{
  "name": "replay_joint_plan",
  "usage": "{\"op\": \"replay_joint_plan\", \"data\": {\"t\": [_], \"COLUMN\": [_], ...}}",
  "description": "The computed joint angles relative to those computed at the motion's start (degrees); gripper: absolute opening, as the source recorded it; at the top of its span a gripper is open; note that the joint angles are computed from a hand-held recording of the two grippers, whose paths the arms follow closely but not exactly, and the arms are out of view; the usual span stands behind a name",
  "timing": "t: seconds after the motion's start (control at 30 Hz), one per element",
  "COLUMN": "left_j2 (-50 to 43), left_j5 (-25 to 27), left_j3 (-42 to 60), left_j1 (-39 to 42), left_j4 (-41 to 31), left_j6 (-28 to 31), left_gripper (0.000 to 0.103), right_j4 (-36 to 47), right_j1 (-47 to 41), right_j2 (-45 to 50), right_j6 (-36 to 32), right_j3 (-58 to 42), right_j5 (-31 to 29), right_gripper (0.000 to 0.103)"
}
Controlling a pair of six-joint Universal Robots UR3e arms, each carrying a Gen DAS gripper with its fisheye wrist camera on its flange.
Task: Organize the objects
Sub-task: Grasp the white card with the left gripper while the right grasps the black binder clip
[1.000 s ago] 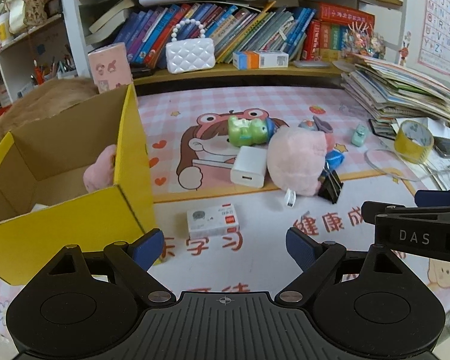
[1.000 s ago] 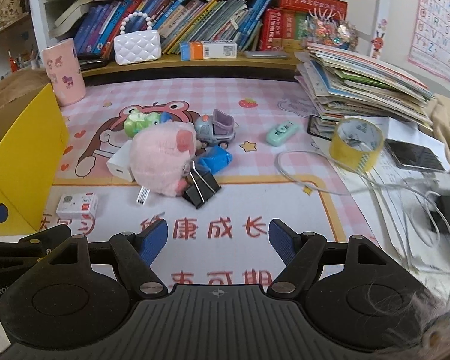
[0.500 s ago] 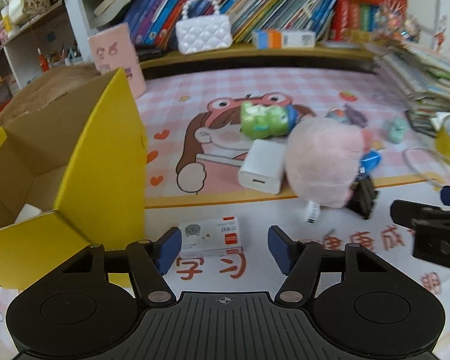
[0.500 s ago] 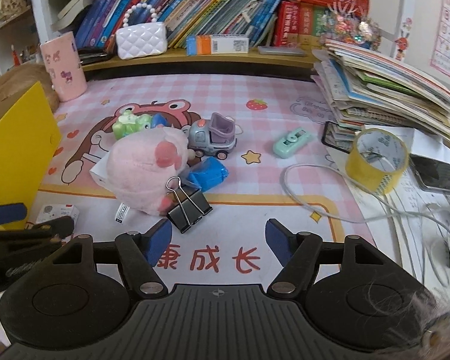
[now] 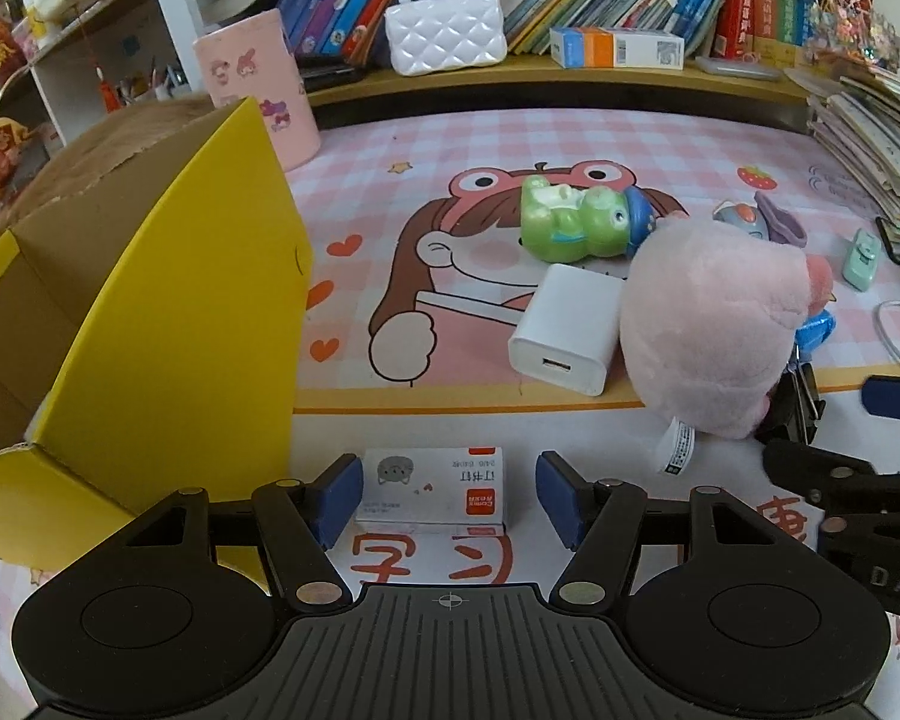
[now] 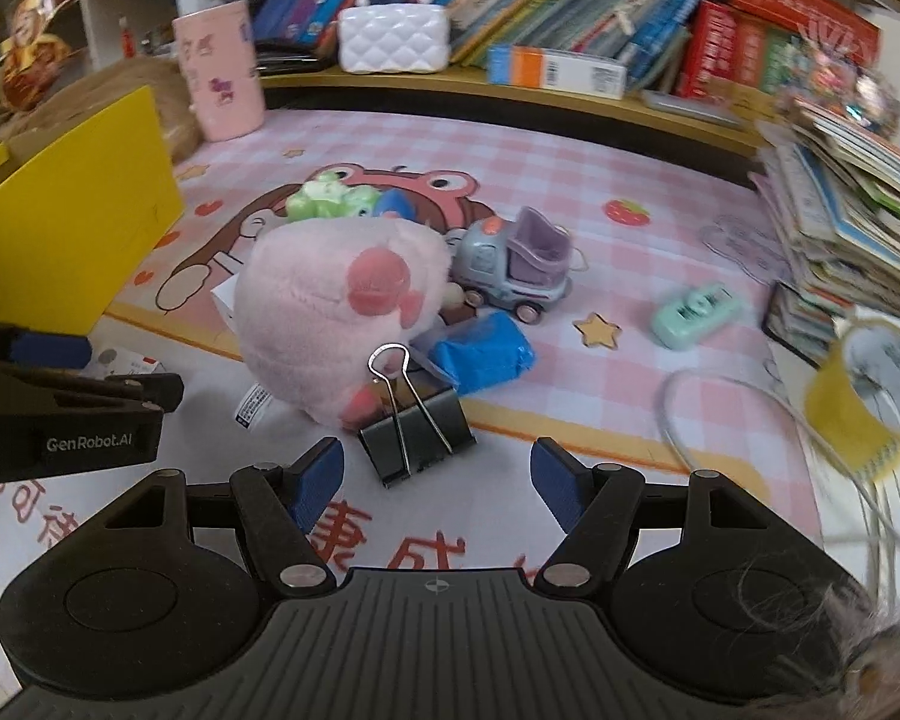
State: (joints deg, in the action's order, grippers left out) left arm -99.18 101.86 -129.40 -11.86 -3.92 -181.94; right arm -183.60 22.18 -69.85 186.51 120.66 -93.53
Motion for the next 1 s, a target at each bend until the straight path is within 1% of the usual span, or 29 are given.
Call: {"op": "replay_joint_plan", "data": {"t": [0.1, 0.17, 0.23, 0.27, 0.3, 0.37, 0.4, 0.43, 0.47, 0.57, 0.63, 0.77, 0.9, 1.0], "left_j2": [2.95, 2.74, 1.66, 1.15, 0.65, -0.01, -0.24, -0.20, -0.14, 1.83, 3.39, 7.78, 12.92, 17.65], "left_j5": [-3.65, -3.03, -1.31, -0.76, -0.46, -0.31, -0.53, -0.93, -1.04, -4.12, -5.26, -8.43, -11.76, -14.19], "left_j3": [-1.44, -1.34, -0.63, -0.17, 0.28, 0.45, 0.41, 0.28, 0.05, -1.93, -2.92, -5.42, -8.20, -10.54], "left_j1": [2.07, 1.70, 0.55, 0.13, -0.15, -0.22, -0.11, 0.24, 0.35, 2.20, 2.76, 3.98, 5.93, 7.50], "left_j4": [-1.50, -1.66, -1.82, -2.17, -2.54, -2.08, -1.61, -1.36, -0.89, 0.15, 0.16, -0.20, -1.52, -3.25], "left_j6": [-1.29, -1.54, -1.76, -2.08, -2.61, -3.17, -3.28, -3.18, -3.23, -4.59, -4.76, -2.48, -0.56, 1.06], "left_gripper": [0.064, 0.064, 0.065, 0.065, 0.065, 0.065, 0.063, 0.055, 0.053, 0.052, 0.052, 0.052, 0.052, 0.052], "right_j4": [-1.04, -1.11, -2.45, -2.88, -3.17, -1.49, -0.99, -0.73, -0.62, -0.33, -0.27, 0.63, 4.00, 6.58], "right_j1": [-1.66, -2.34, -2.33, -2.51, -2.84, -2.28, -2.20, -2.09, -2.00, -1.48, -1.01, -0.50, -0.79, 1.06], "right_j2": [1.26, 2.12, 3.15, 3.29, 3.11, 2.51, 2.11, 1.57, 0.91, -0.86, -1.84, -4.29, -7.31, -9.13], "right_j6": [-3.26, -4.40, -4.84, -5.58, -6.26, -6.95, -6.79, -6.39, -6.04, -5.29, -4.33, -0.70, 6.32, 10.46], "right_j3": [-0.40, -0.88, -1.11, -1.10, -0.86, -1.30, -1.13, -0.67, -0.03, 1.36, 1.89, 2.76, 3.08, 2.57], "right_j5": [3.36, 4.78, 4.39, 4.86, 5.83, 4.82, 4.57, 4.31, 4.04, 2.95, 2.28, 1.94, 3.21, 0.33], "right_gripper": [0.068, 0.068, 0.063, 0.056, 0.043, 0.043, 0.043, 0.043, 0.043, 0.043, 0.043, 0.042, 0.042, 0.042]}}
